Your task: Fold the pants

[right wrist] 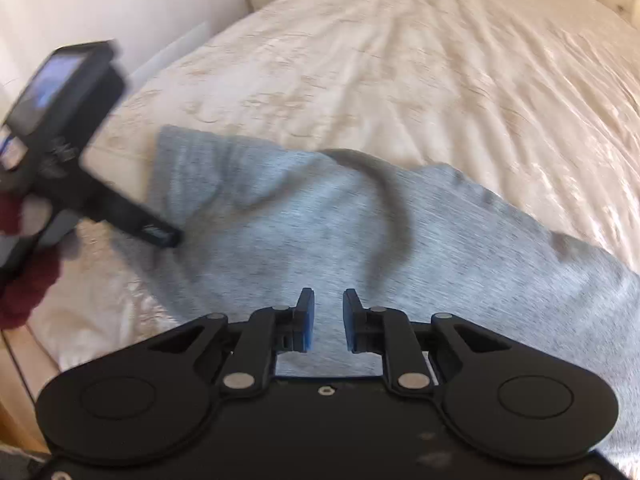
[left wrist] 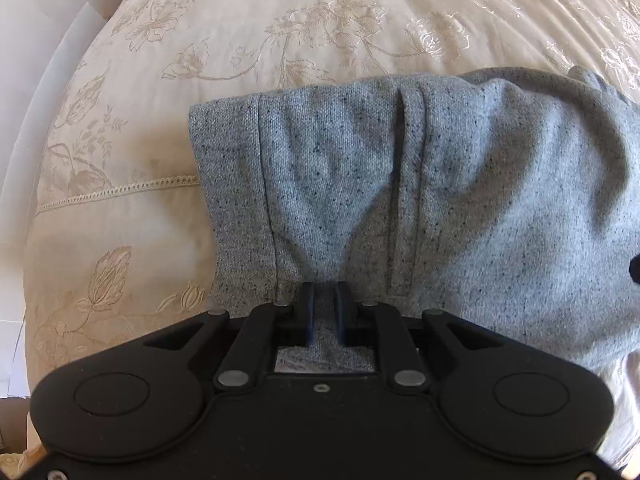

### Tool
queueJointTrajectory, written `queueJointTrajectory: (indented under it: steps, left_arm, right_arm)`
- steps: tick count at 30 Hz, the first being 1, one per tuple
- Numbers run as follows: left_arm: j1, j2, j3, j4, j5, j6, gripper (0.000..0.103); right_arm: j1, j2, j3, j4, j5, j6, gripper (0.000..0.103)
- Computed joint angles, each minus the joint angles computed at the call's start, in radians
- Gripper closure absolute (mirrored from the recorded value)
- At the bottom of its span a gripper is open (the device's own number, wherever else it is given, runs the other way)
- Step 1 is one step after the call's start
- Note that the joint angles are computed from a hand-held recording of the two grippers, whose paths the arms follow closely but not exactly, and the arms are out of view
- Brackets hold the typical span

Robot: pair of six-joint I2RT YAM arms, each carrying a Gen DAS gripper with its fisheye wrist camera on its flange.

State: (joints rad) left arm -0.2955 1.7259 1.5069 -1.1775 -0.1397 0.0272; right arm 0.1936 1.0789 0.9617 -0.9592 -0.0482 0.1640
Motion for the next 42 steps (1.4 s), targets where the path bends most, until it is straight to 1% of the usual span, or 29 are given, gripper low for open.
queueJointTrajectory:
  steps: [3, 5, 7, 9, 11, 13, 15, 18, 19, 20, 21, 23, 25, 27, 30, 33, 34, 35, 36, 39, 42]
  left_arm:
    - [0.005, -0.031, -0.033, -0.015, -0.003, -0.008, 0.083]
    - [0.004, -0.047, -0.032, -0.042, -0.006, -0.016, 0.084]
    - [-0.008, -0.068, -0.013, -0.066, -0.010, -0.019, 0.084]
    - [-0.022, -0.103, -0.003, -0.046, -0.006, -0.010, 0.083]
    - [-0.034, -0.097, 0.034, -0.020, 0.003, 0.003, 0.083]
    - [-0.049, -0.045, 0.082, -0.001, 0.014, -0.020, 0.083]
    - [-0.062, 0.009, 0.115, 0.007, 0.020, -0.058, 0.083]
    - [-0.062, 0.049, 0.095, 0.017, 0.010, -0.078, 0.083]
    - [-0.061, 0.050, 0.072, 0.019, 0.000, -0.074, 0.081]
    - [-0.057, 0.041, 0.037, 0.024, 0.004, -0.068, 0.079]
    - [-0.051, 0.025, 0.003, 0.035, 0.017, -0.063, 0.078]
    - [-0.040, -0.032, -0.075, 0.081, 0.039, -0.061, 0.078]
    - [-0.035, -0.057, -0.105, 0.093, 0.046, -0.061, 0.078]
    - [-0.036, -0.061, -0.108, 0.093, 0.045, -0.073, 0.078]
    - [-0.036, -0.046, -0.093, 0.080, 0.043, -0.085, 0.078]
    - [-0.033, -0.046, -0.092, 0.077, 0.044, -0.087, 0.078]
    - [-0.030, -0.031, -0.074, 0.074, 0.046, -0.084, 0.078]
    - [-0.028, -0.032, -0.074, 0.075, 0.048, -0.085, 0.078]
    - [-0.030, -0.030, -0.077, 0.081, 0.049, -0.089, 0.078]
    - [-0.024, -0.026, -0.075, 0.083, 0.049, -0.089, 0.079]
    - [-0.021, -0.023, -0.076, 0.087, 0.046, -0.089, 0.079]
  right_arm:
    - [-0.062, 0.021, -0.052, -0.015, -0.030, -0.012, 0.084]
    - [-0.054, 0.035, -0.107, -0.048, -0.049, -0.010, 0.085]
    - [-0.018, -0.010, -0.144, -0.059, -0.029, -0.003, 0.085]
    - [-0.019, -0.019, -0.121, -0.089, -0.036, -0.015, 0.085]
    - [-0.065, -0.022, -0.087, -0.099, -0.061, -0.033, 0.085]
    - [-0.109, -0.024, -0.039, -0.083, -0.053, -0.055, 0.085]
    - [-0.171, 0.010, 0.025, -0.042, -0.051, -0.090, 0.085]
    - [-0.249, 0.116, 0.124, 0.025, -0.061, -0.124, 0.085]
    - [-0.263, 0.154, 0.152, 0.048, -0.059, -0.128, 0.085]
    - [-0.271, 0.198, 0.180, 0.073, -0.057, -0.129, 0.084]
    - [-0.289, 0.259, 0.222, 0.097, -0.061, -0.144, 0.083]
    - [-0.308, 0.358, 0.295, 0.112, -0.070, -0.171, 0.078]
    - [-0.311, 0.454, 0.355, 0.118, -0.080, -0.180, 0.073]
    - [-0.309, 0.552, 0.422, 0.104, -0.098, -0.193, 0.072]
    - [-0.305, 0.673, 0.501, 0.046, -0.142, -0.221, 0.071]
    - [-0.308, 0.734, 0.557, -0.023, -0.185, -0.263, 0.071]
    - [-0.312, 0.730, 0.558, -0.036, -0.215, -0.273, 0.078]
    - [-0.312, 0.709, 0.537, -0.033, -0.249, -0.281, 0.088]
    - [-0.305, 0.672, 0.515, -0.031, -0.245, -0.291, 0.098]
    - [-0.289, 0.512, 0.403, 0.000, -0.232, -0.327, 0.099]
    - [-0.259, 0.332, 0.277, 0.007, -0.210, -0.312, 0.099]
